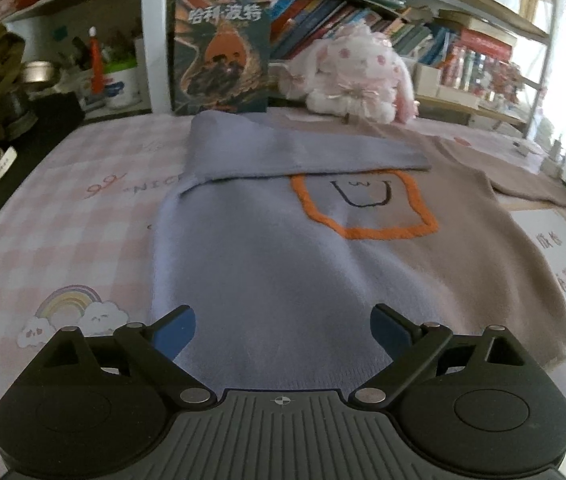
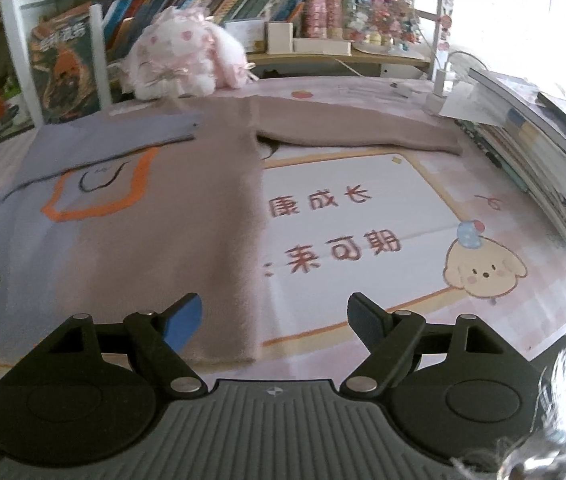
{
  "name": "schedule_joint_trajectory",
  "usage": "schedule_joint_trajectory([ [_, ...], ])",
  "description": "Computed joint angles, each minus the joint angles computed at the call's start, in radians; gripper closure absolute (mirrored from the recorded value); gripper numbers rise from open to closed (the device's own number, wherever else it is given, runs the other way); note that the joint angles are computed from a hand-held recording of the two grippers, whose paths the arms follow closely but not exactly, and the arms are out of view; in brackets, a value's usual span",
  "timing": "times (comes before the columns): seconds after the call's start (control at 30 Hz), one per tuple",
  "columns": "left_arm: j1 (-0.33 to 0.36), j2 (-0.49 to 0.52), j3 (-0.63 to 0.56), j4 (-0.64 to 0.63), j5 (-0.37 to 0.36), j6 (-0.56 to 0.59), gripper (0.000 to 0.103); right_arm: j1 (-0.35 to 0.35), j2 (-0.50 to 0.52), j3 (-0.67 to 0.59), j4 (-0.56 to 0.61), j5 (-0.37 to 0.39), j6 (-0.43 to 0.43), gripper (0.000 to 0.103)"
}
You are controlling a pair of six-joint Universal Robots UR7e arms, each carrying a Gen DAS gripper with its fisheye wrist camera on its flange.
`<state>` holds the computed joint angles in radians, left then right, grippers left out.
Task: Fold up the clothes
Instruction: 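Open both grippers and move the right gripper toward the pink sleeve, then grasp the pink sleeve cuff with the right gripper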
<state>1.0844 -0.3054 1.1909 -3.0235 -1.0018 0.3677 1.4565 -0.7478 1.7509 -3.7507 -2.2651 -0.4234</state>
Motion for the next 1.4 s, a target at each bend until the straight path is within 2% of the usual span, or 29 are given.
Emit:
schedule_joint_trajectory([
  [0.23,-0.039,0.080,-0.080,-0.005,0.081,-0.050,0.007,-0.077,-0.059,-0.016,0.066,0.101,0.004,0.024],
  [0.5,-0.116,0.204,-0.208,0.000,0.195,-0.106,0.007,-0.186,-0.141,-0.106,0.251,0.258,-0.027,0.024],
  [0.67,-0.151,0.257,-0.254,-0.042,0.242,-0.208,0.007,-0.249,-0.166,-0.194,0.393,0.336,-0.047,0.024],
  [0.8,-0.170,0.277,-0.271,-0.039,0.280,-0.339,0.007,-0.279,-0.159,-0.277,0.472,0.378,-0.079,0.024],
  [1.03,-0.203,0.279,-0.239,0.005,0.362,-0.490,0.007,-0.308,-0.129,-0.403,0.590,0.421,-0.054,0.024],
  [1.2,-0.218,0.292,-0.245,0.001,0.399,-0.484,0.007,-0.321,-0.109,-0.463,0.630,0.438,-0.032,0.024],
  [1.4,-0.224,0.295,-0.260,0.055,0.401,-0.489,0.007,-0.326,-0.092,-0.501,0.645,0.457,-0.033,0.022],
])
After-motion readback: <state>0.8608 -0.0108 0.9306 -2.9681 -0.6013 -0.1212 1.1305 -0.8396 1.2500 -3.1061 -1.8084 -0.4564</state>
